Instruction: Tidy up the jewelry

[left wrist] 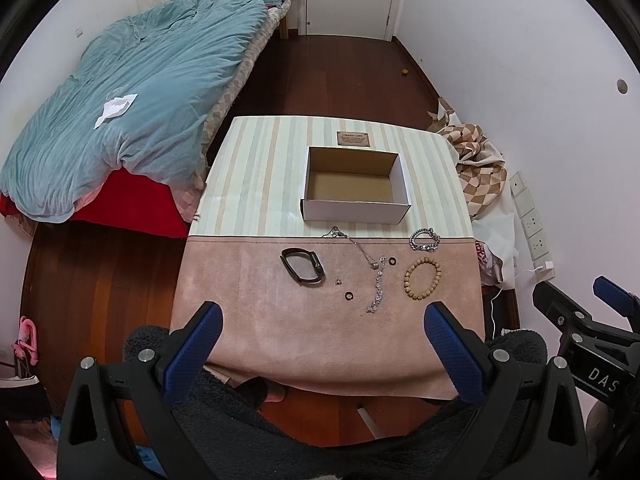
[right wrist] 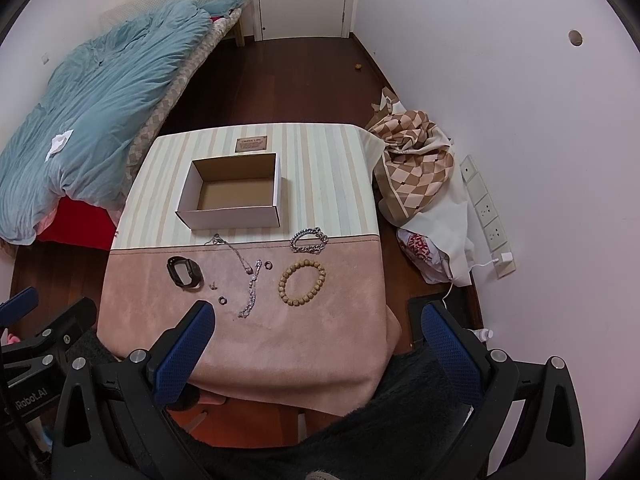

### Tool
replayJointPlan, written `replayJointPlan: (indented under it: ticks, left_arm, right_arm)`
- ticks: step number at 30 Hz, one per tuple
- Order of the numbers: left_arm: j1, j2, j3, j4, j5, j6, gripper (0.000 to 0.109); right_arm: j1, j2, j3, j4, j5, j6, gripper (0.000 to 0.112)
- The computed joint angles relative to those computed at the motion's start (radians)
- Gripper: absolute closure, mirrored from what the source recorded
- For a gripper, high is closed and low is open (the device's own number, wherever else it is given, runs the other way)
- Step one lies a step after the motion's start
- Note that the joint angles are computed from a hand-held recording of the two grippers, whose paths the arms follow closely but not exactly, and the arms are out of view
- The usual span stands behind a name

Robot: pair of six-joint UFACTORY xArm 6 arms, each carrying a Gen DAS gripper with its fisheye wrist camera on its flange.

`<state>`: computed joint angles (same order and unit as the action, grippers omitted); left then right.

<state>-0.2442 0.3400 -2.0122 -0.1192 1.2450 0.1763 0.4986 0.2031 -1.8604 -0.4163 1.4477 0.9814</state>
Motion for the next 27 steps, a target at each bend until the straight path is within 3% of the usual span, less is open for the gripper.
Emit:
replayJointPlan:
  ticks: [21,27]
  left_arm:
    - [0.001,0.005,-0.011,-0.014,-0.003,-0.003,0.006]
    - [-0.013,0.068,-0.080,0.024,-0.020,-0.026,0.006]
  right_arm:
    - [0.003,0.006,-0.011,-0.007,0.004,0.004,0.009]
    - [-0.026,-0.015,0.047,0.004,-0.061,0.066,0.009]
